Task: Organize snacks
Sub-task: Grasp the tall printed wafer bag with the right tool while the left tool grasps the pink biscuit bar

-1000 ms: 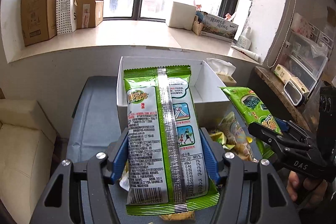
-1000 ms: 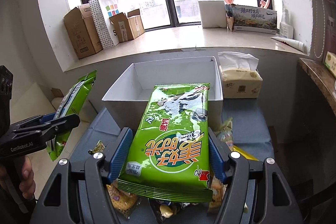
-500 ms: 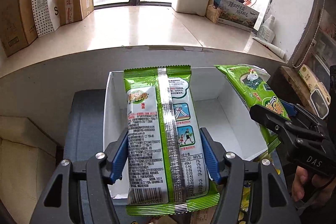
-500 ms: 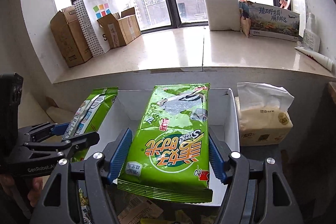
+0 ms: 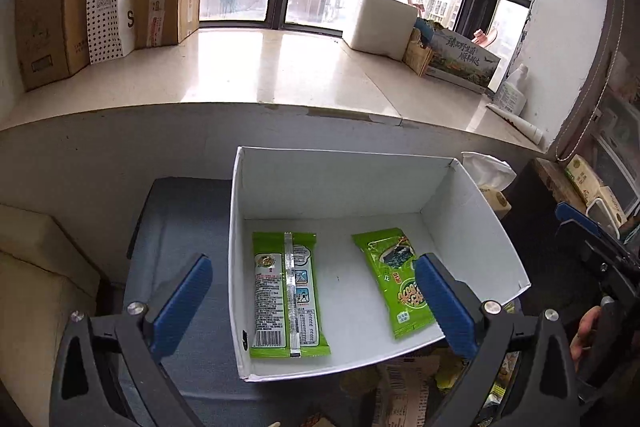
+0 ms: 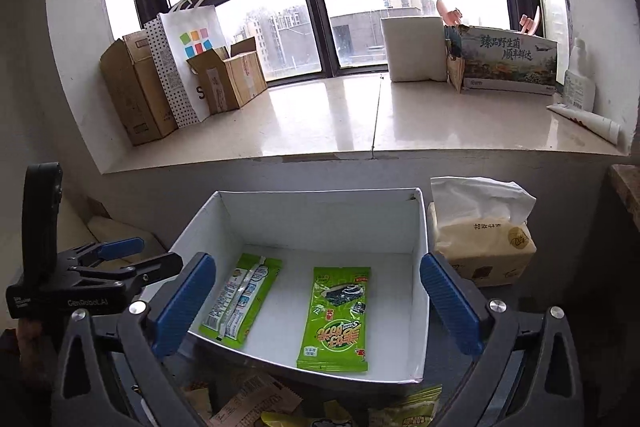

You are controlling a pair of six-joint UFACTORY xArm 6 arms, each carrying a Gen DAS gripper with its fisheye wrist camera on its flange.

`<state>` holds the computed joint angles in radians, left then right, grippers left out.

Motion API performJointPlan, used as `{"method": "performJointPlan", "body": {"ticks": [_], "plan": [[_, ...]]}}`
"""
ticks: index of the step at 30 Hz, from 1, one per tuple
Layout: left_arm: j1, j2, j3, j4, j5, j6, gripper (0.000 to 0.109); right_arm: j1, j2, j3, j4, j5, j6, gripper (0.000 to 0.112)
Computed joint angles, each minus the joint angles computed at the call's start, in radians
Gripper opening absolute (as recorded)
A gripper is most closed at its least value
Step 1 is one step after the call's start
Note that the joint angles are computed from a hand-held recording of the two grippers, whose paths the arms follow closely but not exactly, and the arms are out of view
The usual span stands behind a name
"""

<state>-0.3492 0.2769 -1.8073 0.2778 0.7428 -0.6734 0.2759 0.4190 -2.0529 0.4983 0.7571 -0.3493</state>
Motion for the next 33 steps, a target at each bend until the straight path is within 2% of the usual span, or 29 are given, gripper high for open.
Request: {"method": "performJointPlan", "body": {"ticks": [2,5,9,11,14,17,19,21,24,27,33], "plan": [[-0.012,-0.060,0.061,0.056,-0.005,-0.050,0.103,-0.003,-0.076,0.085,0.085,-0.021,-0.056,0.103],[-0.041,-0.163,0.160,0.032,-0.013,-0.016,0.103,0.001,-0.206,0.229,0.104,-0.050,-0.136,0.103],[-0.128,-0.308,0.291,0.205,0.015,-0.142,0.103,-0.008,-0.401,0.461,0.223,-0.067,-0.305,0.103],[-0.167,-0.375,0.368,0.218,0.008,-0.170,0.103,-0.013,-0.499,0.582,0.276,-0.088,-0.376,0.103],[-0.226,-0.468,0.491,0.253,-0.006,-0.259,0.103,-0.015,-0.643,0.777,0.215,-0.187,-0.353,0.103],[-0.281,-0.543,0.604,0.295,-0.018,-0.363,0.103,-0.058,-0.738,0.917,0.196,-0.189,-0.304,0.103],[-0.307,-0.567,0.656,0.262,-0.025,-0.378,0.103,-0.071,-0.788,1.005,0.105,-0.208,-0.247,0.103],[-0.323,-0.577,0.692,0.217,-0.041,-0.372,0.103,-0.084,-0.820,1.070,0.019,-0.213,-0.176,0.103],[-0.348,-0.582,0.713,0.216,-0.030,-0.388,0.103,-0.111,-0.819,1.089,0.010,-0.126,-0.177,0.103],[-0.367,-0.564,0.698,0.227,-0.001,-0.377,0.103,-0.095,-0.795,1.098,-0.106,-0.145,-0.116,0.103],[-0.367,-0.559,0.699,0.217,-0.018,-0.353,0.103,-0.086,-0.700,1.034,-0.102,-0.140,-0.134,0.103]]}}
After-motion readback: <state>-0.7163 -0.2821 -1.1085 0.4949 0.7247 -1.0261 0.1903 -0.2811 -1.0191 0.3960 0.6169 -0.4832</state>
